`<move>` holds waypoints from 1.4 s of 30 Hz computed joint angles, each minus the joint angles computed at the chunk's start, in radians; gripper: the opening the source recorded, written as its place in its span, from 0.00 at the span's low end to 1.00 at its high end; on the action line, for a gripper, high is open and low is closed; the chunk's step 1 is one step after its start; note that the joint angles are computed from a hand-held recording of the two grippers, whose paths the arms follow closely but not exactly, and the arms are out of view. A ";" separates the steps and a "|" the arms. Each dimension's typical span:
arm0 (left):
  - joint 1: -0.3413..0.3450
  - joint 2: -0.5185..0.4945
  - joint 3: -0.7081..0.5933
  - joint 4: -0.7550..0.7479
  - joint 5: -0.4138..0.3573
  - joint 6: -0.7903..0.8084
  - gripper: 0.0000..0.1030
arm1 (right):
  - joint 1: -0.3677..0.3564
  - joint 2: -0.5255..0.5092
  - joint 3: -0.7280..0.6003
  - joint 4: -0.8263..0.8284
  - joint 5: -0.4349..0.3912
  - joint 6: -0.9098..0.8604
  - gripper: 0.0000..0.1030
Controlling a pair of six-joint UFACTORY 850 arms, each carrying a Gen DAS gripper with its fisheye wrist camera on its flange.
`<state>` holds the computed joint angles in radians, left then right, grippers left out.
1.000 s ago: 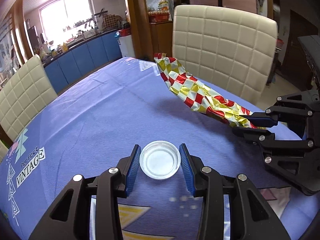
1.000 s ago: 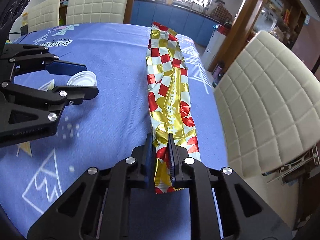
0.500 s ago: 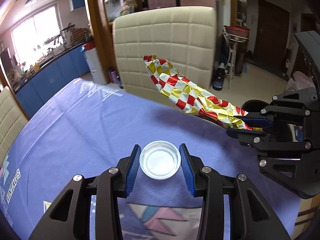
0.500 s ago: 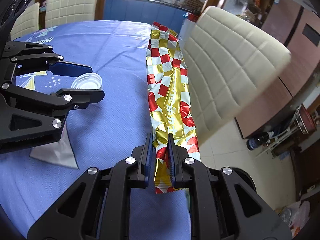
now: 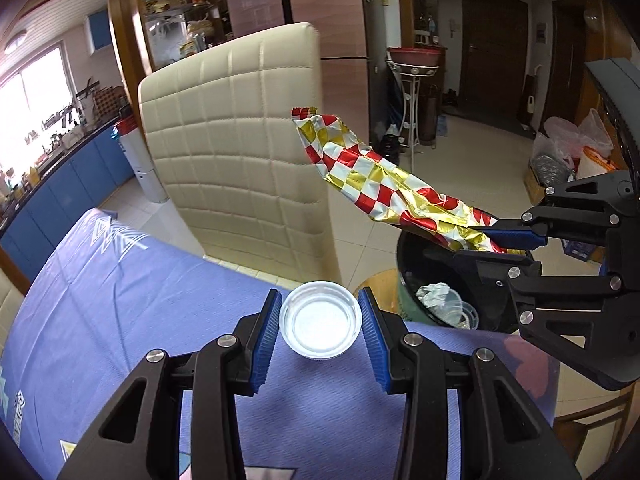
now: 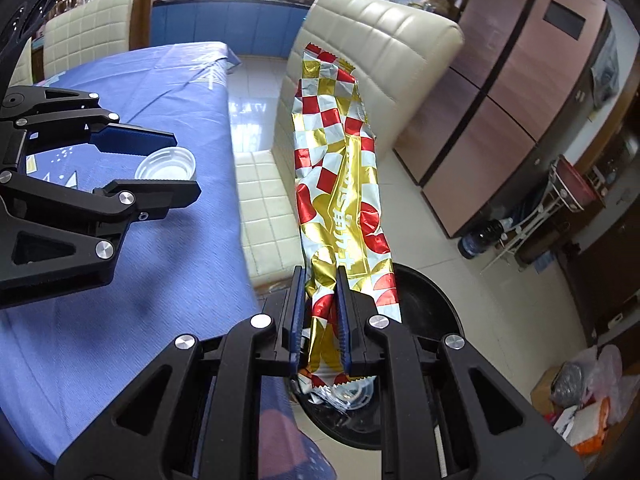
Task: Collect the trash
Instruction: 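Carry the wrapper over the bin and open the right tool while the left tool carries the cap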
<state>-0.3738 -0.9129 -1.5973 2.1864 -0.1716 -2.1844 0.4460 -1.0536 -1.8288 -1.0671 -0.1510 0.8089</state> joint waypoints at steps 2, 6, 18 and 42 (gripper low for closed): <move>-0.006 -0.015 -0.025 -0.025 0.009 0.031 0.38 | -0.006 0.009 0.016 -0.050 -0.004 0.059 0.16; -0.024 -0.042 -0.074 -0.136 0.021 0.148 0.38 | -0.023 0.013 0.026 -0.100 -0.012 0.125 0.16; -0.057 -0.111 -0.199 -0.549 0.052 0.585 0.38 | -0.064 0.018 0.039 -0.084 -0.025 0.134 0.16; -0.098 -0.247 -0.438 -1.471 0.027 1.534 0.38 | -0.132 0.041 0.099 0.112 0.012 -0.027 0.20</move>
<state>-0.4715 -1.1602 -2.0355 0.7155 -0.1442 -0.6500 0.3141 -1.0122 -1.7294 -0.9555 -0.1389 0.7823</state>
